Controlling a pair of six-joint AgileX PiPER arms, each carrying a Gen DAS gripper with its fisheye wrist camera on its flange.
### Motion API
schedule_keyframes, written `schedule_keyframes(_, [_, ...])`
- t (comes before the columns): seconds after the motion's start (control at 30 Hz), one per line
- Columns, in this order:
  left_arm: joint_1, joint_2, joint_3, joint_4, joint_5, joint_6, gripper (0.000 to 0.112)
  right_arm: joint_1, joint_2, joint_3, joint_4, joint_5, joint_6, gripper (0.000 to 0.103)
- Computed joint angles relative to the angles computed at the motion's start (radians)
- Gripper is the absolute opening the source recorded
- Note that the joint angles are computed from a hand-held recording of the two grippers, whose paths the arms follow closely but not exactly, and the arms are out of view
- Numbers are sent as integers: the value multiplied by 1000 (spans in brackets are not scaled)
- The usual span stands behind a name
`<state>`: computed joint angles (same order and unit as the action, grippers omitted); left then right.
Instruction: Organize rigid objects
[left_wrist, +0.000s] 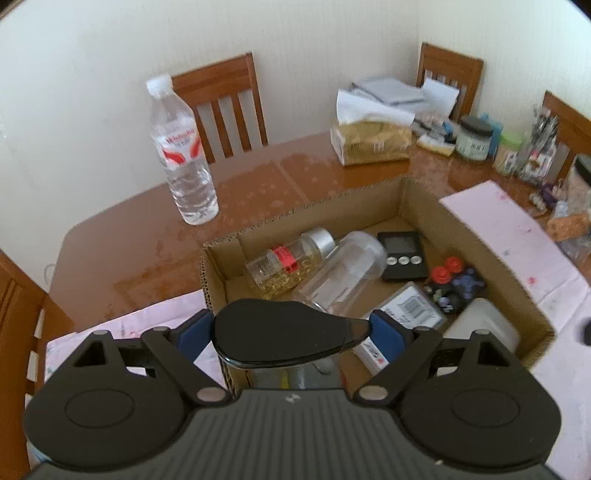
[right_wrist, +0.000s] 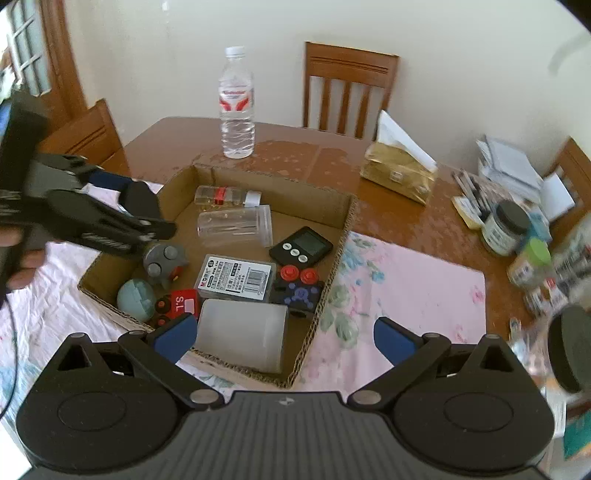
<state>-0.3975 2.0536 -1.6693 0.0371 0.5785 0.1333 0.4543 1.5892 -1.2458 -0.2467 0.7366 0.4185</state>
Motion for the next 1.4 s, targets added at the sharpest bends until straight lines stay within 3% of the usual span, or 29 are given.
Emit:
schedule_keyframes(0.17, [10, 98, -104, 17, 41, 1, 90, 36, -39, 23, -50, 28, 118, 103])
schedule_keyframes(0.37, [2, 88, -61, 128, -39, -117, 97, 52, -54, 26, -66, 53, 193, 103])
schedule_keyframes(0.53, [-4, -11, 58, 258, -122, -301, 97, 63, -47, 11, -77, 68, 231, 103])
schedule_keyframes(0.73, [-45, -259, 333, 532, -241, -640, 103, 96, -31, -20, -114, 103, 295, 103])
schedule_keyframes(0.97, [-121, -421, 463, 488, -107, -780, 103, 168, 5, -64, -190, 205, 436, 103])
schedule_keyframes(1.03, [-152, -418, 428, 473, 3, -782, 103, 190, 13, -76, -204, 238, 460, 103])
schedule_keyframes(1.13, [-184, -429, 409, 474, 103, -797, 103, 215, 15, -95, -216, 272, 494, 103])
schedule_keyframes(1.23, [-177, -448, 396, 409, 139, -756, 103, 229, 16, -111, -207, 295, 506, 103])
schedule_keyframes(1.4, [-197, -459, 388, 437, 196, -789, 103, 247, 19, -123, -204, 312, 520, 103])
